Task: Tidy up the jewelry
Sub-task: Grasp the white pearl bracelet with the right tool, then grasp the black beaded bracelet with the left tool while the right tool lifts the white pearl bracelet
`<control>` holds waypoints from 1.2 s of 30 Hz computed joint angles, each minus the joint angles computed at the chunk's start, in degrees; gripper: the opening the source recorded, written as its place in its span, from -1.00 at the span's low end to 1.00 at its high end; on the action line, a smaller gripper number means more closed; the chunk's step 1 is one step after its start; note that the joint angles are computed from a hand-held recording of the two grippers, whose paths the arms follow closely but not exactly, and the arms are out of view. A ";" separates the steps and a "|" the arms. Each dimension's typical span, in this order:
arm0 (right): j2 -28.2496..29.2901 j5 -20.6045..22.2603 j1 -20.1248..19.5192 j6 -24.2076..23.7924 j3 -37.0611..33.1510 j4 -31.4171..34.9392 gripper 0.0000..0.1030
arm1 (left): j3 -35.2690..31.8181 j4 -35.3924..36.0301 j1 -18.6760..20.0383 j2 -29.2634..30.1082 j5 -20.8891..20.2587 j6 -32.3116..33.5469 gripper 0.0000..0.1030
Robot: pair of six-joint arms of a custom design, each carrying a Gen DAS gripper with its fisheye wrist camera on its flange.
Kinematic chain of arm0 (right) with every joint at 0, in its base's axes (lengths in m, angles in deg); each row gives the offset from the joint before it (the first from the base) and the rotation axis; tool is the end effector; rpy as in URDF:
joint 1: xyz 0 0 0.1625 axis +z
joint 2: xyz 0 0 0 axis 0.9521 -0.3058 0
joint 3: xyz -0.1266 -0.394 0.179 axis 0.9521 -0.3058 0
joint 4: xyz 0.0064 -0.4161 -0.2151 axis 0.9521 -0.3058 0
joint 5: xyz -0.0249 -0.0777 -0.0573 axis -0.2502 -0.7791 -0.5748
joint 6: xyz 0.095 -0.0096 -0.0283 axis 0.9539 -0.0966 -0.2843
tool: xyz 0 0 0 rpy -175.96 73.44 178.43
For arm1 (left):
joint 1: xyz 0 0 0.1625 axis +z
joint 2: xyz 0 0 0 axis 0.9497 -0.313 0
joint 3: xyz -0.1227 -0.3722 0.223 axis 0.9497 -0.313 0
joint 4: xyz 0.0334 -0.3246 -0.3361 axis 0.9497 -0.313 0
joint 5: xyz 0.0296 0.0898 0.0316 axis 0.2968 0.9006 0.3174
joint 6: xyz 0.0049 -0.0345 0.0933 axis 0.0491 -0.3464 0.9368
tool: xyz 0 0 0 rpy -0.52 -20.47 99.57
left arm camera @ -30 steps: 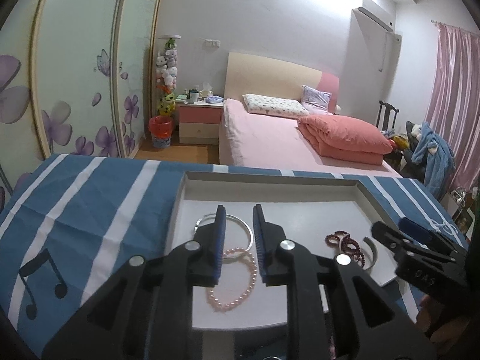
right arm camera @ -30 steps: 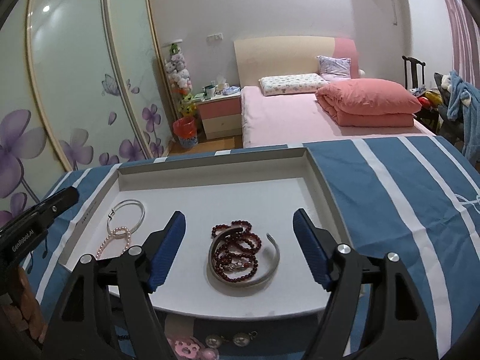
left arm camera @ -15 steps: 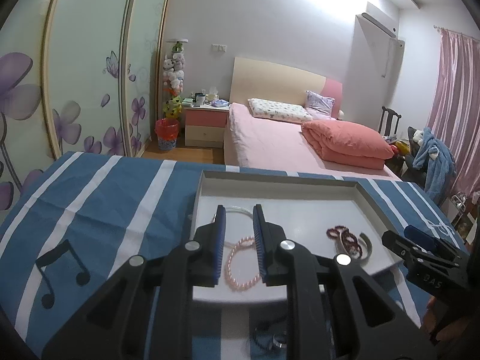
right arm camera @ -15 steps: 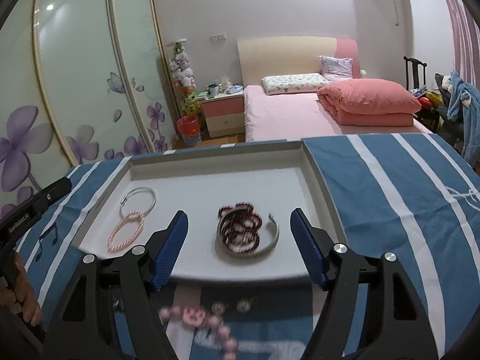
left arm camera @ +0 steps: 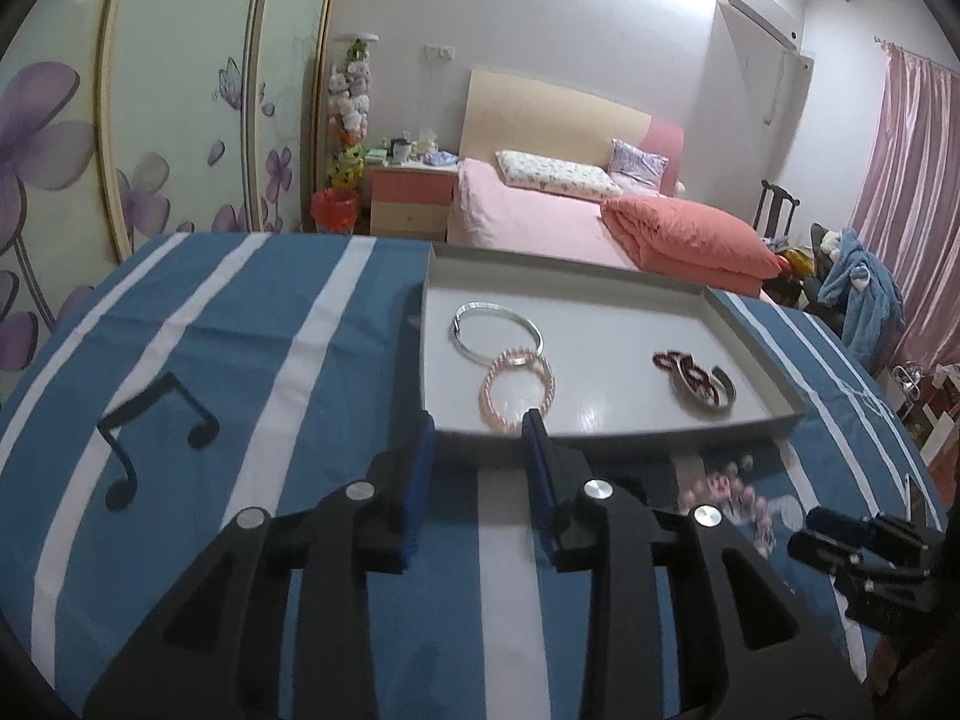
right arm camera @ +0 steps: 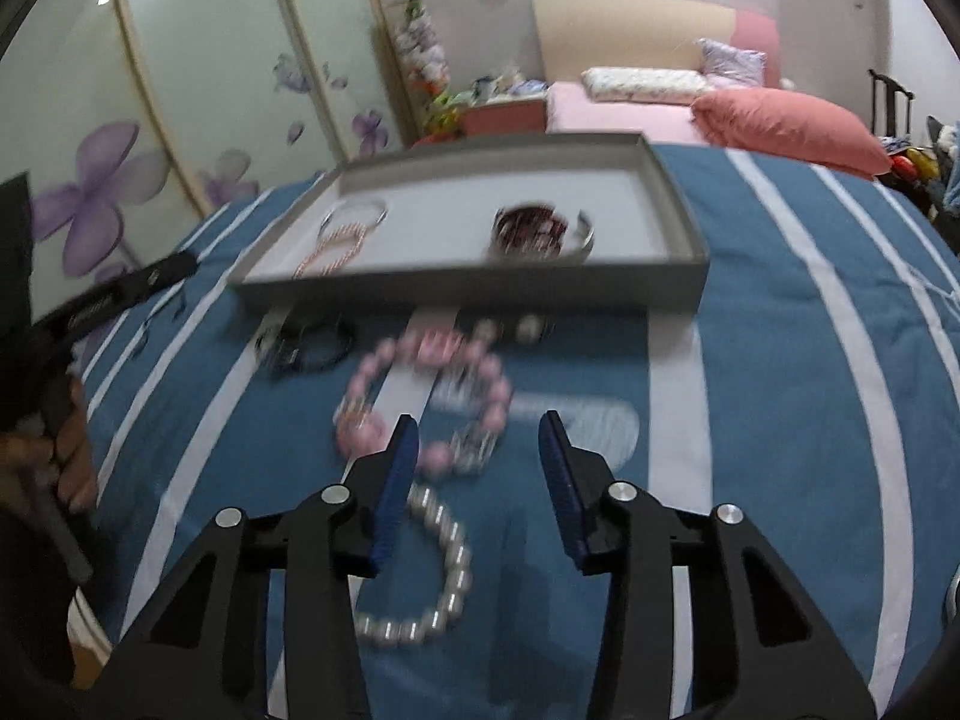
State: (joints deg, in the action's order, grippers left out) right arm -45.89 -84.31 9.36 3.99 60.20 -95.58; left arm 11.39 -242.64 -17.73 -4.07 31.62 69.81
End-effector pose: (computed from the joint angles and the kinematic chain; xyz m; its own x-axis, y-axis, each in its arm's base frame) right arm 0.0149 -0.6360 0.2836 -0.8277 -0.1162 0.5490 -0.4366 0.7480 -0.4999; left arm -0.2819 -0.7256 0.0406 -0.7894 0.1990 -0.5808 0.5569 0.6304 -0.5409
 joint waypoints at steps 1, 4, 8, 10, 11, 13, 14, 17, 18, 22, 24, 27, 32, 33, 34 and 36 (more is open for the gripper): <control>-0.37 -0.37 0.06 -0.54 0.62 0.36 -0.17 | 0.22 0.35 0.01 -0.09 -0.10 -0.24 -0.37; -0.91 -1.30 0.19 -2.63 1.93 1.10 -0.17 | 0.80 1.73 -0.20 -0.32 -0.74 -1.18 -0.34; -0.72 -3.38 0.42 -4.92 3.00 0.95 -0.28 | 0.76 2.58 -0.40 -0.10 -1.24 -0.99 -0.28; -0.36 -4.63 0.61 -6.80 3.77 -1.43 -0.37 | 0.53 3.08 -0.45 0.08 -1.43 -0.96 -0.26; -0.04 -5.71 0.92 -7.95 4.04 -2.77 -0.51 | 0.44 3.34 -0.46 0.14 -1.49 -0.90 -0.25; -0.18 -5.87 0.91 -9.30 4.58 -3.58 -0.78 | 0.12 4.22 -0.38 0.36 -1.72 -0.94 -0.25; -0.26 -5.85 0.91 -9.47 4.65 -3.42 -0.80 | -0.07 4.81 -0.29 0.46 -1.86 -1.06 -0.25; 0.32 -7.57 1.20 -9.81 4.41 -5.32 -0.80 | -0.80 7.27 -0.03 0.79 -2.62 -2.07 -0.25; 0.47 -8.00 1.18 -9.21 4.21 -5.77 -0.80 | -1.04 8.22 0.09 0.88 -2.92 -2.47 -0.25; 0.82 -8.30 1.13 -8.44 3.66 -6.09 -0.80 | -2.31 12.24 0.50 1.41 -4.00 -3.89 -0.25; 1.02 -8.62 1.26 -8.80 3.65 -6.51 -0.80 | -3.13 13.70 0.65 1.86 -4.09 -4.39 -0.25; 0.87 -8.34 1.15 -8.58 3.58 -6.06 -0.80 | -4.73 16.98 1.18 2.52 -4.87 -6.09 -0.25; 0.92 -8.36 1.20 -8.55 3.47 -5.89 -0.80 | -5.96 20.64 1.96 2.96 -6.44 -8.38 -0.37; 0.95 -8.38 1.21 -8.53 3.51 -5.99 -0.80 | -6.07 20.89 2.14 2.99 -6.98 -8.49 -0.55; 0.96 -8.40 1.22 -8.53 3.51 -6.02 -0.80 | -6.04 21.09 2.17 2.95 -6.97 -8.73 -0.75; 1.01 -8.50 1.29 -8.63 3.49 -6.07 -0.80 | -5.99 21.22 2.52 2.74 -7.81 -9.31 -0.89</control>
